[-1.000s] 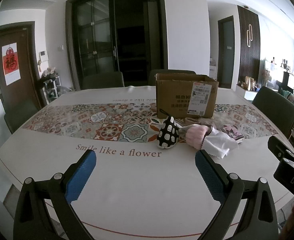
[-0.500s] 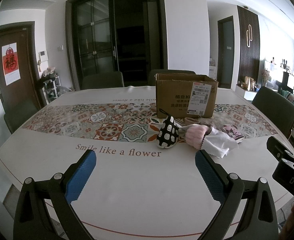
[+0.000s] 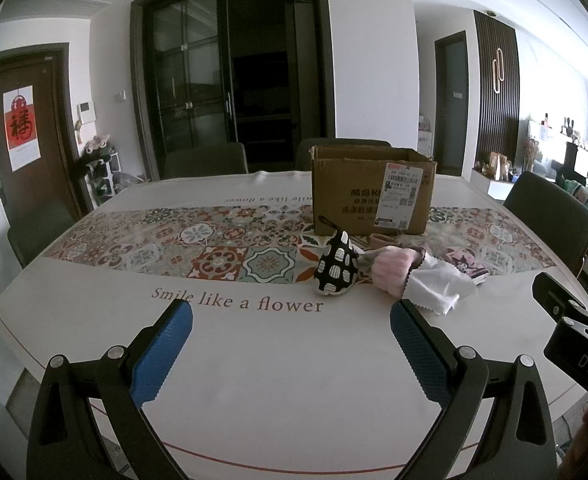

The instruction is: Organize soft objects

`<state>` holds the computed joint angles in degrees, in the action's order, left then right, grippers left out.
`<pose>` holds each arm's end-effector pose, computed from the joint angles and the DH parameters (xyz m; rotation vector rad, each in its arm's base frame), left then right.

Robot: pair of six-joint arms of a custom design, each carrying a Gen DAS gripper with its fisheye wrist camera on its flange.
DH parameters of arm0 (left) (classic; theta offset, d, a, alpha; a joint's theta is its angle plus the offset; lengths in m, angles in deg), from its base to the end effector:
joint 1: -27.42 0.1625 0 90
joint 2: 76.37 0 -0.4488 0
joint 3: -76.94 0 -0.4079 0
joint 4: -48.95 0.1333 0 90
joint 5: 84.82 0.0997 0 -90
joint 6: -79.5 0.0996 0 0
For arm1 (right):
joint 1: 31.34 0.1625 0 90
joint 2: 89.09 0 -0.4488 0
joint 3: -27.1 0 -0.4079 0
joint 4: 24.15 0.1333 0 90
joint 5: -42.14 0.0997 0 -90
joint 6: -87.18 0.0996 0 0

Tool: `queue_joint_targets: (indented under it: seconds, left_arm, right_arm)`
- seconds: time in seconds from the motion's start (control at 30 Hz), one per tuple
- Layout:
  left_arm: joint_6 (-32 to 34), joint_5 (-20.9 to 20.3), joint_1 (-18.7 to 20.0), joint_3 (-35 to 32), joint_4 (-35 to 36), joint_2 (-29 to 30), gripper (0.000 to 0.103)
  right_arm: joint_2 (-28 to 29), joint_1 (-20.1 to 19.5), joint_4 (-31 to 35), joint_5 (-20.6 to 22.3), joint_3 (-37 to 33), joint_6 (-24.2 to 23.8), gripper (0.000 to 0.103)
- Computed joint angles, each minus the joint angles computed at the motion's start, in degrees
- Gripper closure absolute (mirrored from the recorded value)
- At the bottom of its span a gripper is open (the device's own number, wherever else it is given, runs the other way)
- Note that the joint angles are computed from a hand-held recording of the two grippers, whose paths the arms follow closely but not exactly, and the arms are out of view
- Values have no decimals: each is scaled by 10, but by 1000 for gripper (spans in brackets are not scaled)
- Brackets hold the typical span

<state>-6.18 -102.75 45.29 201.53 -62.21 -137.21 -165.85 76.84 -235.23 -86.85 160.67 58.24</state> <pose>-0.3600 -0.3557 0.0985 0.3128 1.9623 -1.2213 0.2041 -0.3951 0.3142 0.4093 -2.1010 1.2374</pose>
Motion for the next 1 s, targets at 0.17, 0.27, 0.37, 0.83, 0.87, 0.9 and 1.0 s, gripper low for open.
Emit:
queue_joint_targets:
  seconds: [0.17, 0.27, 0.37, 0.83, 0.87, 0.9, 1.0]
  left_arm:
    - [5, -2, 1, 0, -5, 0, 2]
    - [27, -1, 6, 9, -34, -1, 2]
    - [52, 4, 16, 15, -59, 0, 2]
    - [402, 15, 106, 23, -446, 76, 5]
    - [436, 10, 116, 19, -481, 86, 6]
    - [456, 7, 121, 15, -503, 94, 6]
    - [537, -4, 143, 0, -578, 122, 6]
  right_arm:
    - [0, -1, 2, 0, 0, 0, 0]
    - [3, -2, 1, 1, 0, -4, 0]
    - [13, -3, 1, 3, -9, -11, 0]
    - [98, -34, 45, 41, -83, -40, 2]
    - [105, -38, 50, 40, -88, -40, 3]
    - [111, -42, 58, 39, -94, -39, 5]
    - [127, -54, 81, 43, -108, -33, 8]
